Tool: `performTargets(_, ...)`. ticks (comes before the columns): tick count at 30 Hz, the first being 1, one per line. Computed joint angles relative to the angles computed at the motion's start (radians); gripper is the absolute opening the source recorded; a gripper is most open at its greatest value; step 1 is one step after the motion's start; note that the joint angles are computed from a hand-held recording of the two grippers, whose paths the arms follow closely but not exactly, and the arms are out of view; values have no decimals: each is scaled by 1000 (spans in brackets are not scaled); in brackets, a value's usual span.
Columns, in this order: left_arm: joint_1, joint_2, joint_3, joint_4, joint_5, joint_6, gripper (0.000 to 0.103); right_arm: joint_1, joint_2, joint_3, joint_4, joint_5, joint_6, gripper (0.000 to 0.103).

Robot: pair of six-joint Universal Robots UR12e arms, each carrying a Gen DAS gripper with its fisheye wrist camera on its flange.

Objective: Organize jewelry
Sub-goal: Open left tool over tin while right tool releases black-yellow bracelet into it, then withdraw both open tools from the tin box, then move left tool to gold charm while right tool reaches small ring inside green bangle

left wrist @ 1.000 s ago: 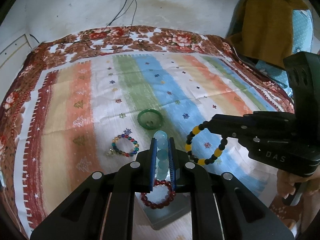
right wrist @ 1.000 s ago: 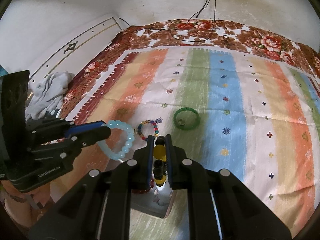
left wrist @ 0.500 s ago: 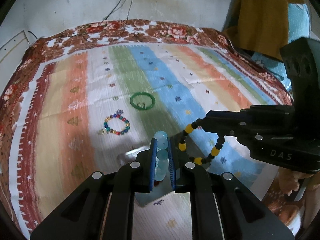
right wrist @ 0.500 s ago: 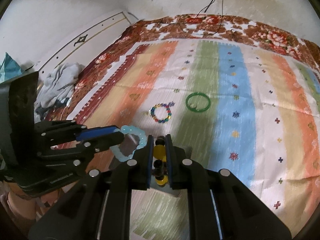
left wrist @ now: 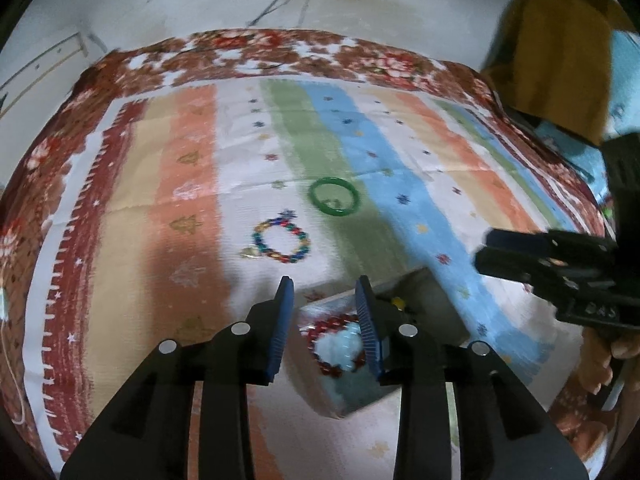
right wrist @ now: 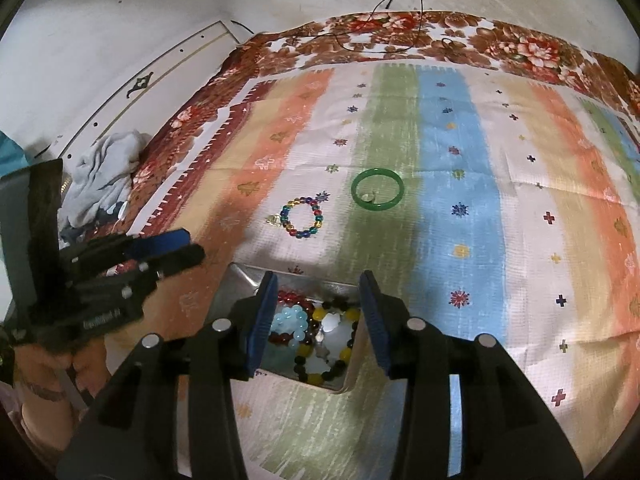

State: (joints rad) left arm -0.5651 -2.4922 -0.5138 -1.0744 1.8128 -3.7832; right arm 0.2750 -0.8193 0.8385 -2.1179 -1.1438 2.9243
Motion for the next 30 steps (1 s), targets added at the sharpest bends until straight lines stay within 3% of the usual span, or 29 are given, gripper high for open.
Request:
performTargets(5, 21, 8, -17, -18, -13, -42, 32, 2, 32, -52, 27, -10, 21, 44)
performTargets(10, 32, -20, 33, -68, -26, -44, 32, 2, 67, -112, 58, -9, 43, 44)
performTargets(22, 45, -141, 265, -244, -39, -11, 32, 2, 142, -236, 122, -33, 83, 45)
performTargets(30, 59, -221, 419, -371, -43, -15, 32, 9, 243, -417, 220, -42, 91, 46)
